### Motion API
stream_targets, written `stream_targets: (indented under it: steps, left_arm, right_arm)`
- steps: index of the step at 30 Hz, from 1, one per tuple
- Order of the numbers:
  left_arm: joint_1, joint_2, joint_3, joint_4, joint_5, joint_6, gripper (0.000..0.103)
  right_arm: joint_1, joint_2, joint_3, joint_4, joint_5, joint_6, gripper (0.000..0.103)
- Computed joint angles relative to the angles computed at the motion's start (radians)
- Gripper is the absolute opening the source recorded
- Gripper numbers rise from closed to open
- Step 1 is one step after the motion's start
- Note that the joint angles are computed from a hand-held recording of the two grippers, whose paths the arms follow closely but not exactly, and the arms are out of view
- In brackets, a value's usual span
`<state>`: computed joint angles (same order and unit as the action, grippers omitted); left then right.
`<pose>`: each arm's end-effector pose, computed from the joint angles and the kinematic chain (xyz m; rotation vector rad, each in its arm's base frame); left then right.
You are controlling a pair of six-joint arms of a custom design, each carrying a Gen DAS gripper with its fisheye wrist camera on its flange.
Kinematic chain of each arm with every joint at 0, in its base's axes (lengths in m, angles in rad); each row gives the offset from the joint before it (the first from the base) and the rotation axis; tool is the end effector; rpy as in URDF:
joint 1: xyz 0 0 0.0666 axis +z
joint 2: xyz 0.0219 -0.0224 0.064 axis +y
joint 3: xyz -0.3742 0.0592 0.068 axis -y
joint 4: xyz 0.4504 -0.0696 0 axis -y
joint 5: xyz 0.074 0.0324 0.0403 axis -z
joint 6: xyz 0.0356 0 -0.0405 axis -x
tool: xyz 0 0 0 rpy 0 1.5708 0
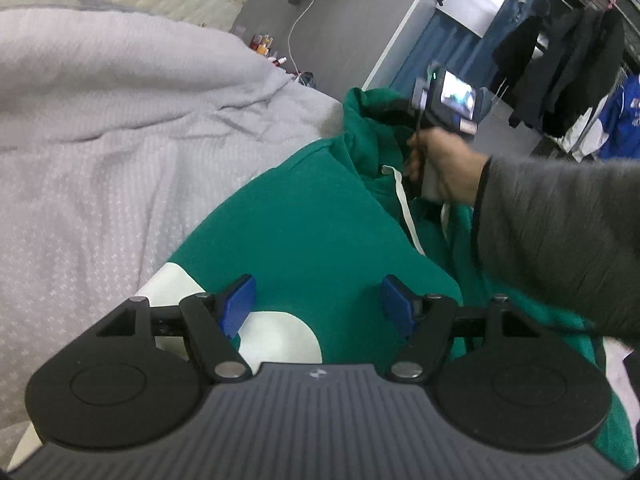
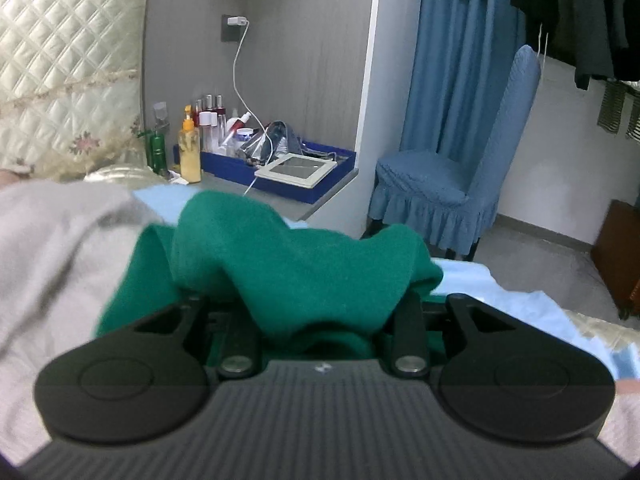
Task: Fold large clothes
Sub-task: 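Grasp the hood with the right gripper and pull it up while the left gripper holds the body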
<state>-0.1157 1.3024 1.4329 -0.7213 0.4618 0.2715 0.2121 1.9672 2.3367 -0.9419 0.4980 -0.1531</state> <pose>0.5172 -0.0765 0.5089 0.1020 2.1766 -0.7207 0.7246 0.1382 0.5550 0.2249 2.0693 -0.3114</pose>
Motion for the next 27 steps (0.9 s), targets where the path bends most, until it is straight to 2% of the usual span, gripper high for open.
stream_targets:
  steps: [3, 5, 7, 8, 9, 11, 14, 17, 19, 23, 27]
  left_arm:
    - [0.005, 0.002, -0.003, 0.01, 0.012, 0.009, 0.074]
    - [0.004, 0.001, -0.005, 0.011, 0.009, 0.007, 0.074]
    - [0.005, 0.002, -0.001, 0.006, 0.008, 0.005, 0.074]
    - [0.005, 0.001, 0.001, 0.003, 0.006, 0.003, 0.074]
    - [0.005, -0.002, 0.001, 0.0, 0.003, 0.001, 0.074]
    - [0.007, -0.009, 0.002, -0.013, 0.004, -0.017, 0.074]
    - [0.016, -0.021, 0.013, -0.056, 0.003, -0.062, 0.074]
    - [0.035, -0.036, 0.019, -0.082, 0.052, -0.056, 0.074]
    - [0.04, -0.056, 0.022, -0.104, 0.059, -0.082, 0.074]
    - [0.049, -0.131, -0.007, -0.129, 0.084, -0.144, 0.074]
    - [0.06, -0.208, -0.037, -0.15, 0.118, -0.167, 0.074]
  right_arm:
    - [0.001, -0.036, -0.054, 0.047, -0.009, -0.021, 0.037]
    - [0.003, -0.042, -0.046, 0.037, -0.016, -0.061, 0.043]
    - [0.015, -0.077, -0.076, 0.046, 0.019, -0.098, 0.056]
    - [0.021, -0.104, -0.11, 0.069, 0.033, -0.109, 0.069]
    - [0.029, -0.139, -0.151, 0.09, 0.042, -0.119, 0.075]
    - [0.043, -0.199, -0.213, 0.1, 0.037, -0.14, 0.076]
    - [0.076, -0.285, -0.28, 0.056, 0.055, -0.152, 0.076]
    - [0.114, -0.381, -0.354, 0.031, 0.059, -0.142, 0.076]
    - [0.142, -0.447, -0.398, 0.001, 0.062, -0.167, 0.076]
    - [0.226, -0.569, -0.458, -0.121, 0.086, -0.238, 0.076]
    - [0.351, -0.691, -0.507, -0.238, 0.137, -0.305, 0.076]
